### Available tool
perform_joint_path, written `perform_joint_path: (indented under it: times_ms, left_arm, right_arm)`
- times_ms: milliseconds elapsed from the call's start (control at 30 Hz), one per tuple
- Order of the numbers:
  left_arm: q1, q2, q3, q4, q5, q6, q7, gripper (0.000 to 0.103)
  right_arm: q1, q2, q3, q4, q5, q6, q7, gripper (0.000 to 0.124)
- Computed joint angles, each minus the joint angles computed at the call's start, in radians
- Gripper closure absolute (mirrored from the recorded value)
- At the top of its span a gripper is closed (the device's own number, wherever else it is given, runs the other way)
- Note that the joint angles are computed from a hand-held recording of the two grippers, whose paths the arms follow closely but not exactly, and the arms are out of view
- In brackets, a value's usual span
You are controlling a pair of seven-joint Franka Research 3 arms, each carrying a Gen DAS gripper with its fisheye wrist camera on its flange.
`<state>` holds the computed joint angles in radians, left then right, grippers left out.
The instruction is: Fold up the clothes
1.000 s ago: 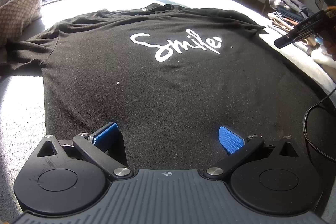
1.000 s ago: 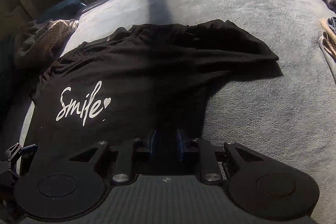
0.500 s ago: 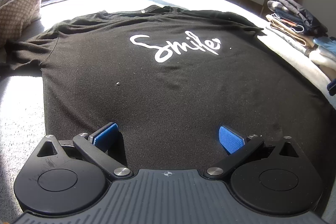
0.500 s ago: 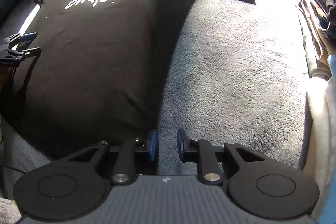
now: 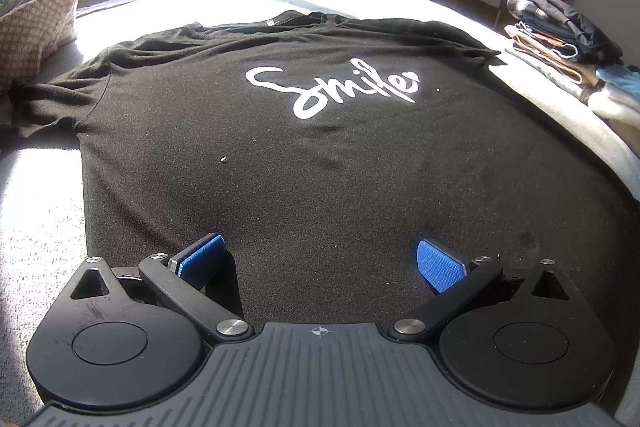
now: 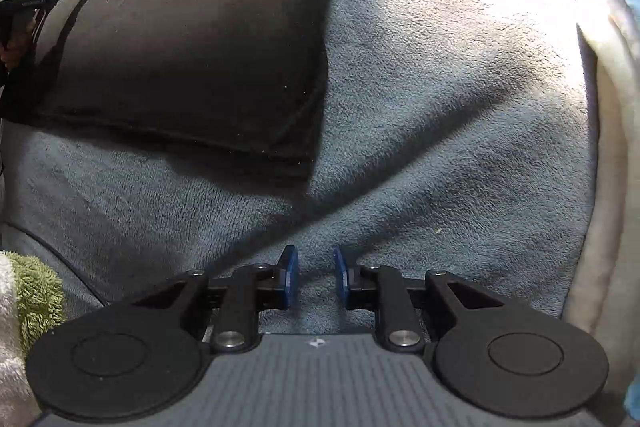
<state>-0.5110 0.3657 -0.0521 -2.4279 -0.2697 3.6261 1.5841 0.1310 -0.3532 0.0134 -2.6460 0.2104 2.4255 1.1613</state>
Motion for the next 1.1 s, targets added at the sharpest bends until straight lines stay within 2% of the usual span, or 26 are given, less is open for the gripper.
perform_joint_path:
  times_ms: [67,167,233,333,467,600,733,833,933,1100]
  left_arm:
    - [-0.012,0.003,0.006,0.001,-0.016,0.005,0.006,0.000]
    - [-0.026,-0.003,0.014,0.004,-0.042,-0.005,0.019,0.000]
    - [-0.024,-0.011,0.014,0.004,-0.046,-0.011,0.016,0.000]
    - [-0.024,-0.015,0.017,0.007,-0.069,-0.003,0.011,0.000]
    - [-0.011,-0.001,0.018,0.038,-0.084,-0.002,-0.005,0.000]
    - [-0.024,0.011,0.044,0.069,-0.110,-0.015,0.005,0.000]
    - [-0.025,0.006,0.066,0.075,-0.137,0.005,0.027,0.000]
    - [-0.031,0.012,0.093,0.090,-0.206,0.030,0.063,0.000]
    - [0.002,0.028,0.095,0.115,-0.276,0.053,0.046,0.000]
    - [-0.009,0.076,0.157,0.196,-0.529,0.050,0.083,0.002]
  right_arm:
    - [0.016,0.018,-0.028,0.030,0.095,0.081,-0.002,0.102]
    - [0.057,0.117,-0.054,0.122,0.261,0.236,-0.039,0.098]
    - [0.071,0.234,-0.050,0.232,0.346,0.335,-0.048,0.090]
    - [0.068,0.409,-0.029,0.417,0.486,0.418,-0.070,0.083]
    - [0.055,0.639,0.012,0.668,0.447,0.469,0.049,0.080]
    - [0.045,0.808,0.061,0.867,0.391,0.474,0.115,0.080]
    - [0.035,0.883,0.132,0.954,0.372,0.479,0.108,0.080]
    - [0.040,0.920,0.175,1.001,0.364,0.461,0.073,0.080]
    - [0.089,0.968,0.164,1.079,0.305,0.421,0.063,0.080]
    - [0.187,1.110,0.140,1.348,0.195,0.299,0.104,0.080]
